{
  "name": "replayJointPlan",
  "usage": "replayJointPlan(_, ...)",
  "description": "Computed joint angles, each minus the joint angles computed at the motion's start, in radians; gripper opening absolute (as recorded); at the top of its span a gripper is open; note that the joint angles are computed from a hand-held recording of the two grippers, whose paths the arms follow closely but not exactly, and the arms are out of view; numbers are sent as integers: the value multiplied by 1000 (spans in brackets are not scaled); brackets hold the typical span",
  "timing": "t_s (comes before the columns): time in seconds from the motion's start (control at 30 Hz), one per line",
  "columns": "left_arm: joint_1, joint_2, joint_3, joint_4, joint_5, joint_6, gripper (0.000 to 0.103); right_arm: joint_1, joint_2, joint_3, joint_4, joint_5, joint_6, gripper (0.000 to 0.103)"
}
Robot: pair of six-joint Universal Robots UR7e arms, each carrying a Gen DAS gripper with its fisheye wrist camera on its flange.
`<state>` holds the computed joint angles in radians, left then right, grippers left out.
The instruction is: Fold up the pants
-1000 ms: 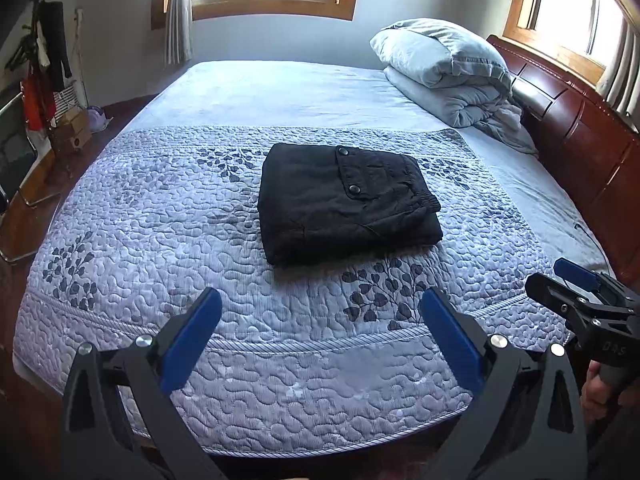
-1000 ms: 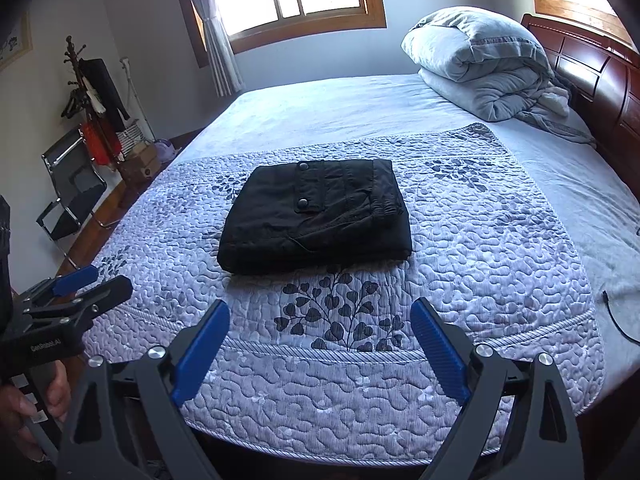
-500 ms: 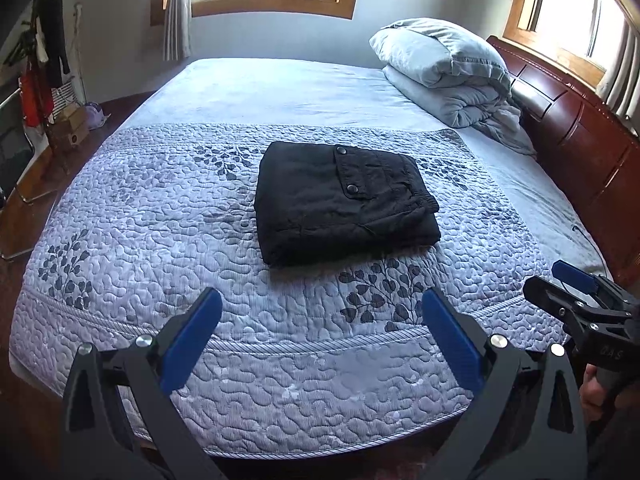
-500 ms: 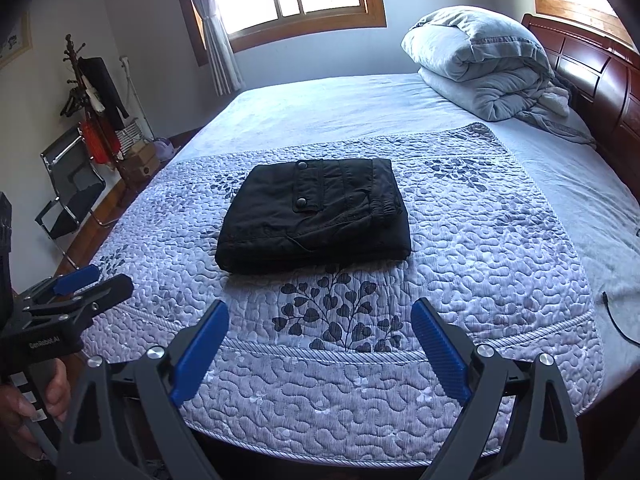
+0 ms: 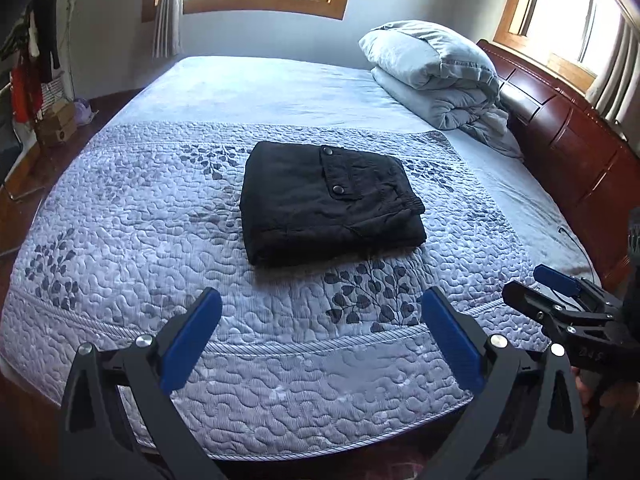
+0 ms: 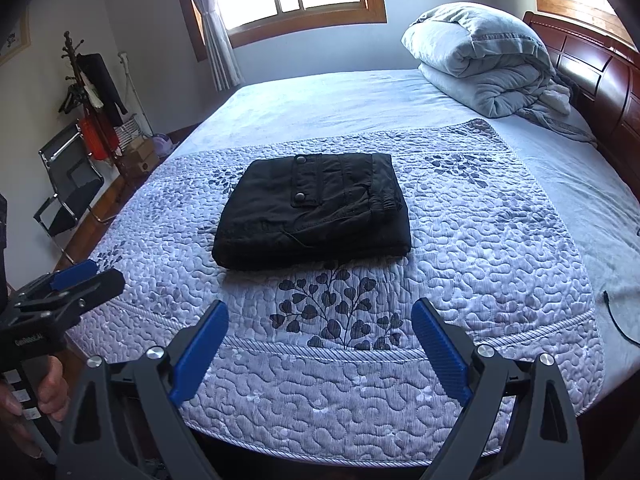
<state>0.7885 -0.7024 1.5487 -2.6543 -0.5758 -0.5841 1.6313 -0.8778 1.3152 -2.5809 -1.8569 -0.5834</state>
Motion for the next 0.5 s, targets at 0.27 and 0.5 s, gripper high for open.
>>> replayJointPlan(0.27,2,4,-6,31,15,-11,100,-2,3,-3,2,-3,-1,93)
replayJointPlan(0.5,1,9,-6,13,24,8,100,-4,10,-9,6,-13,2,93)
